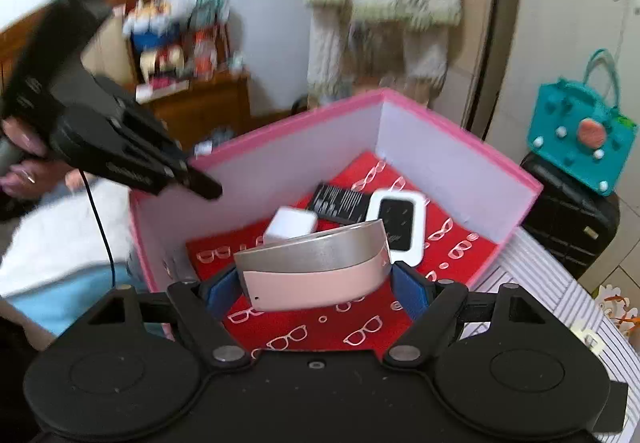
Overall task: Organize rigid objects
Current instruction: 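Carry the silver-pink case into the pink box and open the right gripper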
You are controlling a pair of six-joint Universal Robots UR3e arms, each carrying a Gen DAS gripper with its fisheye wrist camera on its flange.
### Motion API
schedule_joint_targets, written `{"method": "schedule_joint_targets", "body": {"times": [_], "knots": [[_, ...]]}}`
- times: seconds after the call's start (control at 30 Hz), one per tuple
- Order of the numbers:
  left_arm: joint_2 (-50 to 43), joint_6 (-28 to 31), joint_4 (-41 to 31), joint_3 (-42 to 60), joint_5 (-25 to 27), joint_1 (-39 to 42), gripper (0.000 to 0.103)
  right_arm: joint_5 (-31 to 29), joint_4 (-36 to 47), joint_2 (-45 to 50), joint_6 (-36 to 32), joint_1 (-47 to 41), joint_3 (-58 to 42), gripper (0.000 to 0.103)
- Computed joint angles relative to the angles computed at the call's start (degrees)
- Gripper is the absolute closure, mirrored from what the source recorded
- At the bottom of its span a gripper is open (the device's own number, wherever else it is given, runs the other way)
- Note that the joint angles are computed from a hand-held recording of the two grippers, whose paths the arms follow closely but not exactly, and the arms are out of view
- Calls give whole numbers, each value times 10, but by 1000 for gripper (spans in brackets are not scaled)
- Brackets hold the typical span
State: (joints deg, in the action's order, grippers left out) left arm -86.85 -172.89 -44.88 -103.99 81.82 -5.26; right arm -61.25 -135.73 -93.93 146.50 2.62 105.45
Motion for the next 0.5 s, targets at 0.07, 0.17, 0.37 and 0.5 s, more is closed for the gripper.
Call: {"method": "schedule_joint_targets", "body": {"times": [0.07,0.17,0.37,0.5], "knots": [[4,7,6,-8,-8,5,94,-22,14,28,-7,18,-31,19],[8,16,18,-19,-16,9,94,-48,46,73,-7,40,-80,19],[12,32,10,-20,-39,24,92,-124,71,133,35,88,-149,19],[13,34,7,-19,-41,24,92,-101,91,147,67,78,-176,25]]}}
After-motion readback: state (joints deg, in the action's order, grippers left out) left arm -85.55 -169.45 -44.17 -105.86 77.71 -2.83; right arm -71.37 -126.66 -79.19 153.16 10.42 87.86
